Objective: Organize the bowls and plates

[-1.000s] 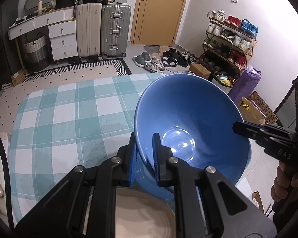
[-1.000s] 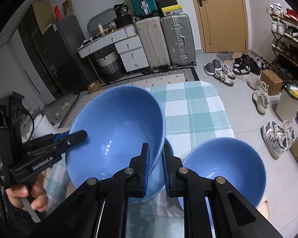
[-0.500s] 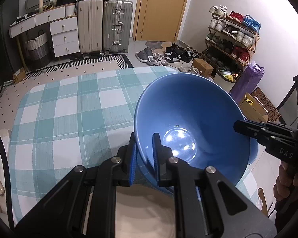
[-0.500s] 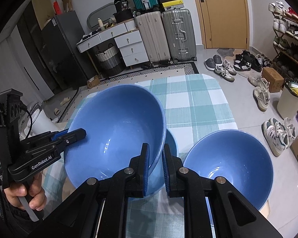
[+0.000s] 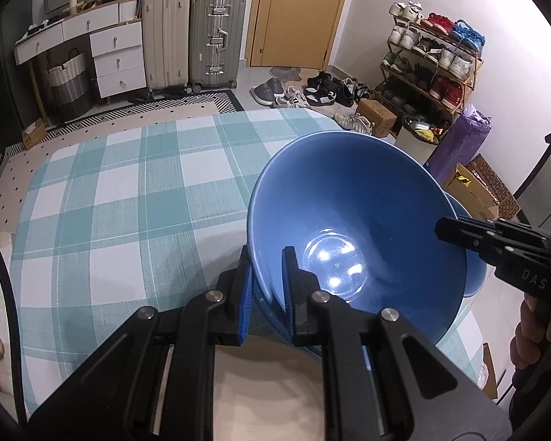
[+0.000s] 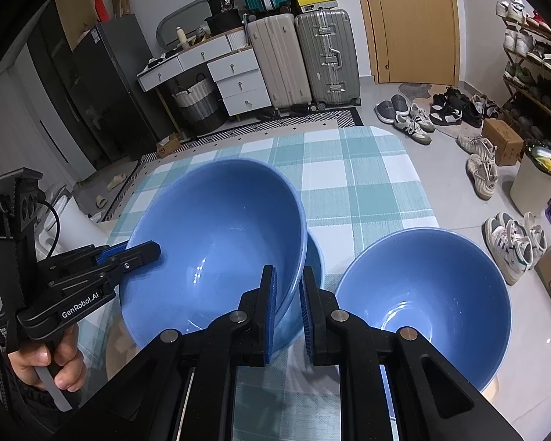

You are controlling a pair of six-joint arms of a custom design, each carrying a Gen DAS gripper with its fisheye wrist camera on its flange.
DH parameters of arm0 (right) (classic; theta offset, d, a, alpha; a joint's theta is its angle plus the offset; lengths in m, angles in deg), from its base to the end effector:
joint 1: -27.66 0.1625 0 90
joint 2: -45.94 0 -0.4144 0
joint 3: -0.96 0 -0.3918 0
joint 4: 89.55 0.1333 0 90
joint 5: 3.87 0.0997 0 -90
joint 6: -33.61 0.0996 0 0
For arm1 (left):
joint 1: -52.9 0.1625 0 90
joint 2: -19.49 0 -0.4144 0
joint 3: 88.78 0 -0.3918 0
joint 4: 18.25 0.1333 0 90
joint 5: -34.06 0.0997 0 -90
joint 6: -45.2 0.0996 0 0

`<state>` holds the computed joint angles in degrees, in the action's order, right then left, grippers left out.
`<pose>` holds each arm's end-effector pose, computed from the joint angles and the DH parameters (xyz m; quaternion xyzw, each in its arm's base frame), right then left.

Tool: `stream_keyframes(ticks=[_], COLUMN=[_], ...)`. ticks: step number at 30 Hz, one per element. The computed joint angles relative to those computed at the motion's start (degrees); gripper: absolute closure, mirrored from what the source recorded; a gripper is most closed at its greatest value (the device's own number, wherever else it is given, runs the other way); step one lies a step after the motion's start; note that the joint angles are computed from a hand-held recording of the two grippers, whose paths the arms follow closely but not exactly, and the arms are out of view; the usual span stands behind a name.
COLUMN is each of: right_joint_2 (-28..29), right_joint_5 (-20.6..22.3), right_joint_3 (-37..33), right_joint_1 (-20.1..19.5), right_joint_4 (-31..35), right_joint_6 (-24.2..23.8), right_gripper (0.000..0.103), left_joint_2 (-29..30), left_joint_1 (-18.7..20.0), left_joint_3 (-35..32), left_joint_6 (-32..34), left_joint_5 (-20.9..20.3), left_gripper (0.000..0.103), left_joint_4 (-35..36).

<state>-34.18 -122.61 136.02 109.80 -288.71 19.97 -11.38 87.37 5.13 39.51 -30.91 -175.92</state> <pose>0.0264 -0.4330 0.2799 -0.0695 -0.8669 0.3925 0.2994 -0.4283 -0.5069 -0.0560 0.4031 0.8883 -0.1442 0.1663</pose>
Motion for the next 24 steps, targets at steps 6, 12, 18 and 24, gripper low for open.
stream_keyframes(ticks=[6, 12, 18, 24], right_joint_2=[0.24, 1.37, 1.80, 2.69], right_joint_5=[0.47, -0.11, 0.52, -0.03], right_joint_3=[0.01, 0.07, 0.13, -0.01], right_joint_1=[-0.86, -1.27, -2.22, -2.32], right_joint_4=[0.05, -1.02, -0.74, -1.55], right_joint_6=[-0.36, -1.06, -0.77, -1.28], right_gripper=[0.090, 0.090, 0.090, 0.090], left_joint_2=[0.97, 2.09, 2.61, 3.23], left_joint_1=[0.34, 0.38, 0.34, 0.51], left_joint_3=[-0.28, -0.48, -0.38, -0.46], left_joint_6=[0.38, 0.79, 1.51, 2.05], left_joint_5=[0.25, 1.06, 2.41, 3.37], left_gripper=[0.093, 0.093, 0.093, 0.093], left_joint_4=[-0.41, -0.97, -1.37, -1.62])
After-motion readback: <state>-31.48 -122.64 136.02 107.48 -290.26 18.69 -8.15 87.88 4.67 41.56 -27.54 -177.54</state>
